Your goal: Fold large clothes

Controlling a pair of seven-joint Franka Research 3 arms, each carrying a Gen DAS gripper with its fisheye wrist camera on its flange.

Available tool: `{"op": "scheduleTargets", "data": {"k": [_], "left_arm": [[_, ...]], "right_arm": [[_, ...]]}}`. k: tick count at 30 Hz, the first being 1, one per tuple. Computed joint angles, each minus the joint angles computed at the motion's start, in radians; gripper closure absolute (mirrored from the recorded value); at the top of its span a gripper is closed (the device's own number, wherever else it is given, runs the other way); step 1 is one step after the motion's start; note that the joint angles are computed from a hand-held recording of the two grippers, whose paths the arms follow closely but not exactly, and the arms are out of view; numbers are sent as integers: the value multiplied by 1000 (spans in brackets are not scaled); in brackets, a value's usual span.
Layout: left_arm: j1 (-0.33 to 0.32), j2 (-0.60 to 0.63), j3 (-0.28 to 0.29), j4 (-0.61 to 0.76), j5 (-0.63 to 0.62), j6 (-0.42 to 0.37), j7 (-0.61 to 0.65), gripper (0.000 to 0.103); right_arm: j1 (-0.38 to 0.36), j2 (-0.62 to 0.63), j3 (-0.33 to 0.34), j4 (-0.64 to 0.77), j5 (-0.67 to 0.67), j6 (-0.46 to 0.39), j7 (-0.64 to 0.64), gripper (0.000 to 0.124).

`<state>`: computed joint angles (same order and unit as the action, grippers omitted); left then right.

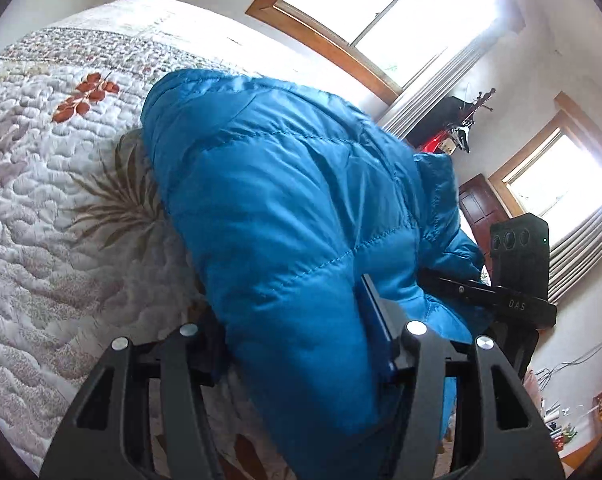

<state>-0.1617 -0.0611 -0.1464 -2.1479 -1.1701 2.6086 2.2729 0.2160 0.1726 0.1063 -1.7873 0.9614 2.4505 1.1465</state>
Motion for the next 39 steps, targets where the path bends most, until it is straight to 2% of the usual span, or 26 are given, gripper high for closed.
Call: {"op": "scheduleTargets", "data": {"k": [3, 7, 9, 12, 15, 18, 19, 20, 21, 23, 26, 28, 32, 35, 39], "left_arm": [[7, -2, 9, -18, -27, -28, 28, 43], [-1, -6, -3, -42, -36, 15, 42, 37], [-1, -3, 1, -43, -52, 1, 34, 36], [3, -4, -1, -38, -32, 3, -1, 35], [-2, -48, -17, -62, 140, 52, -182, 33], [-9, -140, -31, -137, 344, 119, -375, 33], [-3, -186, -47, -177, 426, 148, -445, 28], [15, -229, -72, -214, 516, 174, -523, 22], [37, -277, -104, -256, 599, 201, -596, 20], [105, -370, -184, -324, 763, 211, -744, 14], [136, -472, -241, -383, 872, 201, -854, 12], [131, -546, -262, -431, 911, 197, -910, 12], [178, -676, -349, -478, 1023, 157, -1045, 7], [179, -753, -385, -502, 1083, 121, -1116, 6], [120, -817, -369, -521, 1125, 56, -1163, 5]], "right_arm": [[-8, -6, 13, -48, 105, 17, -68, 70], [-4, -2, 13, -69, 159, 22, -95, 68], [-15, -24, 6, -110, 204, 11, -131, 67], [-4, -28, -1, -114, 194, 26, -111, 61], [12, -95, -14, -166, 94, 71, -31, 54], [45, -207, -17, -265, -111, 162, 109, 47], [52, -249, -14, -304, -200, 194, 174, 44], [55, -291, -9, -345, -283, 225, 236, 36], [54, -327, 1, -376, -368, 246, 303, 32], [57, -403, 14, -443, -470, 264, 378, 29], [40, -497, 66, -518, -645, 269, 510, 25], [22, -549, 102, -563, -747, 272, 583, 25], [42, -683, 96, -640, -801, 223, 614, 25], [53, -743, 108, -652, -823, 169, 642, 25], [64, -808, 125, -695, -841, 151, 672, 25]]}}
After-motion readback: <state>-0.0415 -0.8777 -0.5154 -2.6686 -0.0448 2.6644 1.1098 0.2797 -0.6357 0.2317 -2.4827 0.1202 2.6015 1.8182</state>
